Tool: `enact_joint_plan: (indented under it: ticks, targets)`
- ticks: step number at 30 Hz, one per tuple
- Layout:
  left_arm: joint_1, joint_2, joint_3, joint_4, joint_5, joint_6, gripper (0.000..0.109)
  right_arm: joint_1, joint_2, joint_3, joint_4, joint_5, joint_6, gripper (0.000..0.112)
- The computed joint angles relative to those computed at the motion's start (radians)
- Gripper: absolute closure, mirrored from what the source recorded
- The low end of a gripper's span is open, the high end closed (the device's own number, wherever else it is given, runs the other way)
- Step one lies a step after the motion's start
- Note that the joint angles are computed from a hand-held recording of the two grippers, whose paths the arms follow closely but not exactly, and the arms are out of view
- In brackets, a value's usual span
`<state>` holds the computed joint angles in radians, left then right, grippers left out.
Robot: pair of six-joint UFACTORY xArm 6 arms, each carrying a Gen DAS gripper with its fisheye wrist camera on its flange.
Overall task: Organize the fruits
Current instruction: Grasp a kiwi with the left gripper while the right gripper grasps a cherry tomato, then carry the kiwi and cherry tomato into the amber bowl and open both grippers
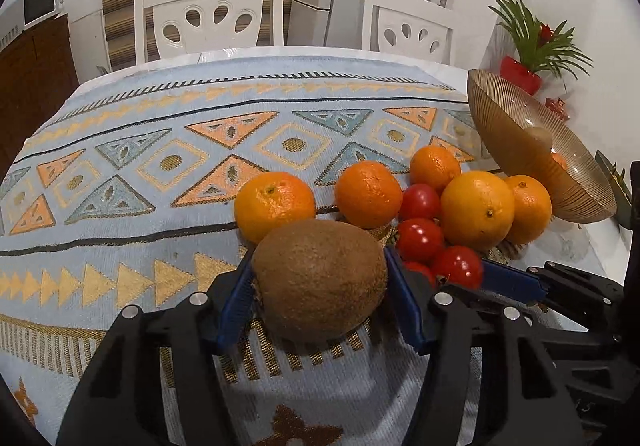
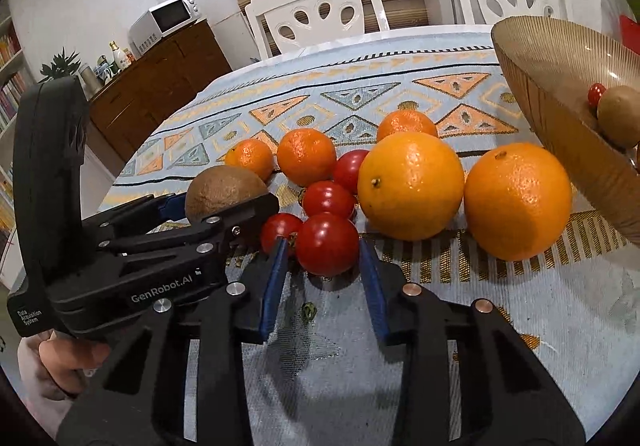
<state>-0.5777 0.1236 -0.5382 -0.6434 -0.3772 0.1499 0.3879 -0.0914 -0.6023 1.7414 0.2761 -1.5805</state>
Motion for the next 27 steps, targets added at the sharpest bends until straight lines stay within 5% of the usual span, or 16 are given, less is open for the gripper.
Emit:
enact_joint_plan:
  ticks: [27]
  targets:
    - [-0.037,0.003,0.013,-0.089,-0.085,0.053,0.05,-0.019,-0.065,0.04,0.132,0.038,-0.152,0.078]
